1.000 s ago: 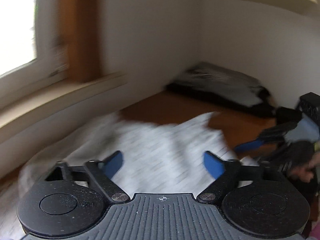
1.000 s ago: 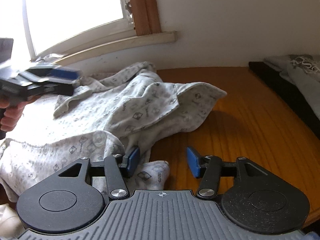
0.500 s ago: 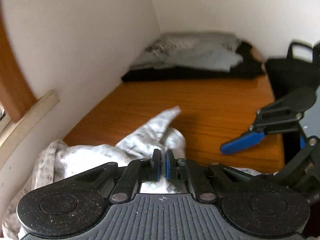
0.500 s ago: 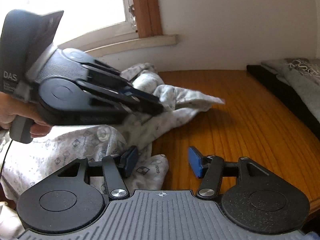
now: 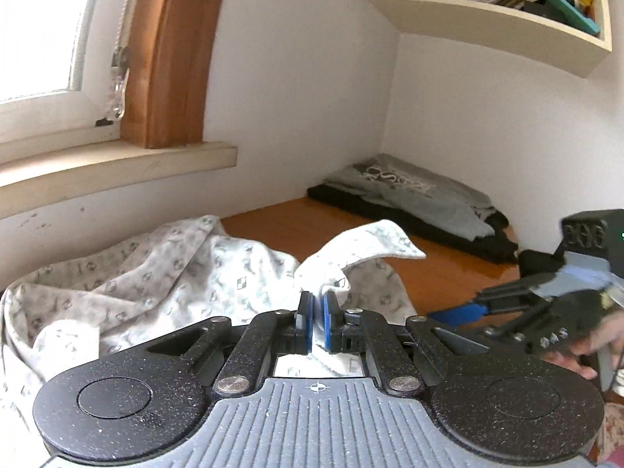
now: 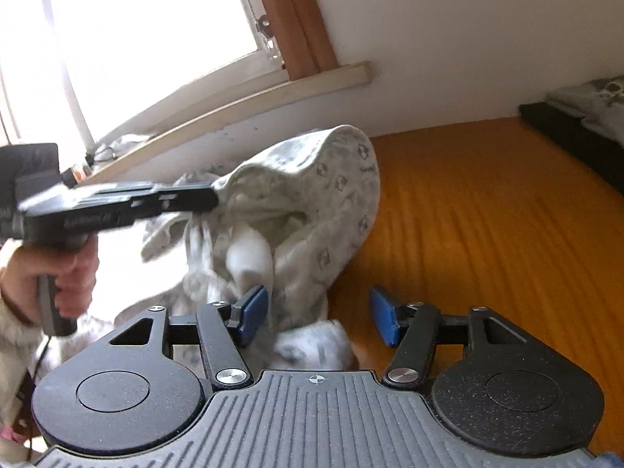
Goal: Fold clothes
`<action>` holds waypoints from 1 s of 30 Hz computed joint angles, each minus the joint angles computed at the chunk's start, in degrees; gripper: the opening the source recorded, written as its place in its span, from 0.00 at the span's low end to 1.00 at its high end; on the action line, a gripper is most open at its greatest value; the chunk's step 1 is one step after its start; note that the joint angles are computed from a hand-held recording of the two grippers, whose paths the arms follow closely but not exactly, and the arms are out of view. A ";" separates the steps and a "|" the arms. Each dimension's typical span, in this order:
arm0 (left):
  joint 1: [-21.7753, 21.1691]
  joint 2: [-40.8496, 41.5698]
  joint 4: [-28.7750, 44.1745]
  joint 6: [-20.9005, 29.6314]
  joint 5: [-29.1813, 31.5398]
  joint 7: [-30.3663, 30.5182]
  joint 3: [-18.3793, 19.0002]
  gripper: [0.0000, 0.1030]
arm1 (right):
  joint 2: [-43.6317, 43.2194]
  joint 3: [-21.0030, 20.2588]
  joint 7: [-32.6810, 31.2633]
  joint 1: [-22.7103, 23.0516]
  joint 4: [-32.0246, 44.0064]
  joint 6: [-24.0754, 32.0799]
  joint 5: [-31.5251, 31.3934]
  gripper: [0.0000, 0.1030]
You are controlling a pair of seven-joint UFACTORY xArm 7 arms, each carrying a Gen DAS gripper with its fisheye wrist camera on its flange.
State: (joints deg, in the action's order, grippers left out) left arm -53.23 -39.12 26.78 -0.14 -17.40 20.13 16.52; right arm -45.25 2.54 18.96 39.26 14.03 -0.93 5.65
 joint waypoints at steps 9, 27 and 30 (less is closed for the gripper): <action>-1.89 -2.69 -1.95 -2.14 0.86 0.00 2.05 0.05 | 8.09 -3.80 -3.98 3.13 5.75 -0.69 -0.05 0.44; 8.68 3.26 0.32 5.60 1.56 -5.40 -5.48 0.59 | -10.32 28.67 3.60 -41.49 14.36 22.16 -23.64 0.06; 11.08 3.89 0.75 6.62 0.67 -5.24 -7.53 0.65 | -5.53 24.41 3.67 -38.47 12.11 22.82 -23.43 0.13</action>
